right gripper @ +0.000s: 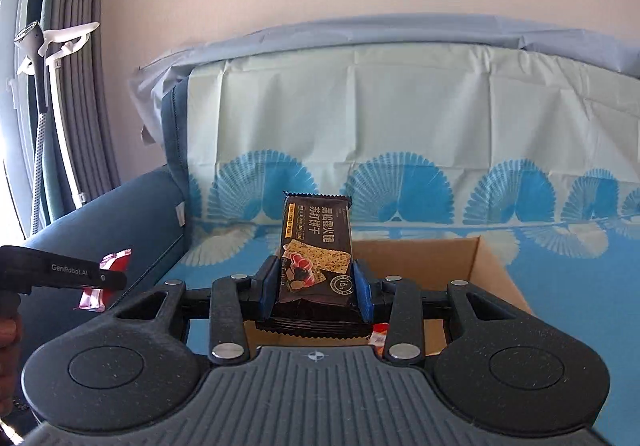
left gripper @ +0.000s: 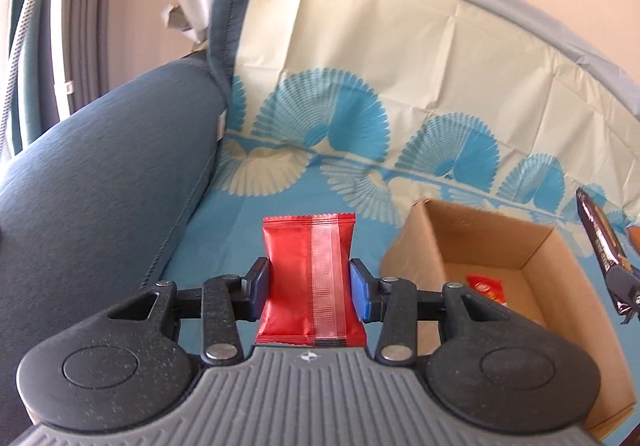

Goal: Organize snacks
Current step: 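Lift and carry the cracker bar and red bar over the box with both tools, then open both tools to drop the cracker bar and red bar into the box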

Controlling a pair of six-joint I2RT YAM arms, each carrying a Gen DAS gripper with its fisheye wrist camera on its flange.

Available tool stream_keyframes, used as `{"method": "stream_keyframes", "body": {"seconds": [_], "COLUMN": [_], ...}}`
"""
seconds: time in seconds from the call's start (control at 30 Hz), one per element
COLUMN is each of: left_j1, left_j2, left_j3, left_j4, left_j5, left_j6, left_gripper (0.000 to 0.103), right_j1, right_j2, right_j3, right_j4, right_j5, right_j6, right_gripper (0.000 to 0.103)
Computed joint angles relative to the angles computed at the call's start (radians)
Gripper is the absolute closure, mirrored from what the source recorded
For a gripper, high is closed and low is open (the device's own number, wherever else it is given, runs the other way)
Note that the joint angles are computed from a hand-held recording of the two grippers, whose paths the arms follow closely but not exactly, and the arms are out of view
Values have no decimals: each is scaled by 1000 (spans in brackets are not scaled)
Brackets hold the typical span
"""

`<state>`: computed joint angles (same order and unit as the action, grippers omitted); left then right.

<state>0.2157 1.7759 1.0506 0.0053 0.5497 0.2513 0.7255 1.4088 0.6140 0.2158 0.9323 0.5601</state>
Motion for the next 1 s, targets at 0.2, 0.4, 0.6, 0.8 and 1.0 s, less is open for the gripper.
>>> {"method": "stream_keyframes", "body": {"seconds": [0.2, 0.4, 0.6, 0.8, 1.0], "left_j1": [-79, -186, -272, -310, -301], "left_j2": [-66, -138, -183, -169, -176], "left_j3": [-99, -212, -300, -304, -324], "left_j4": [153, 272, 346, 328, 351], "left_j5": [91, 165, 174, 173, 203], "left_j6": [-92, -105, -53, -12, 4], "left_gripper": [57, 56, 56, 56, 56], "right_j1": [-85, -135, -157, -153, -144], "right_j2": [-127, -208, -241, -225, -224], "right_j3": [-109, -176, -210, -207, -215], "right_j4": [-72, -132, -138, -118, -88], "right_j5": [-24, -23, -26, -17, -12], "right_j6": [81, 132, 125, 116, 88], "right_gripper": [62, 62, 62, 62, 62]}}
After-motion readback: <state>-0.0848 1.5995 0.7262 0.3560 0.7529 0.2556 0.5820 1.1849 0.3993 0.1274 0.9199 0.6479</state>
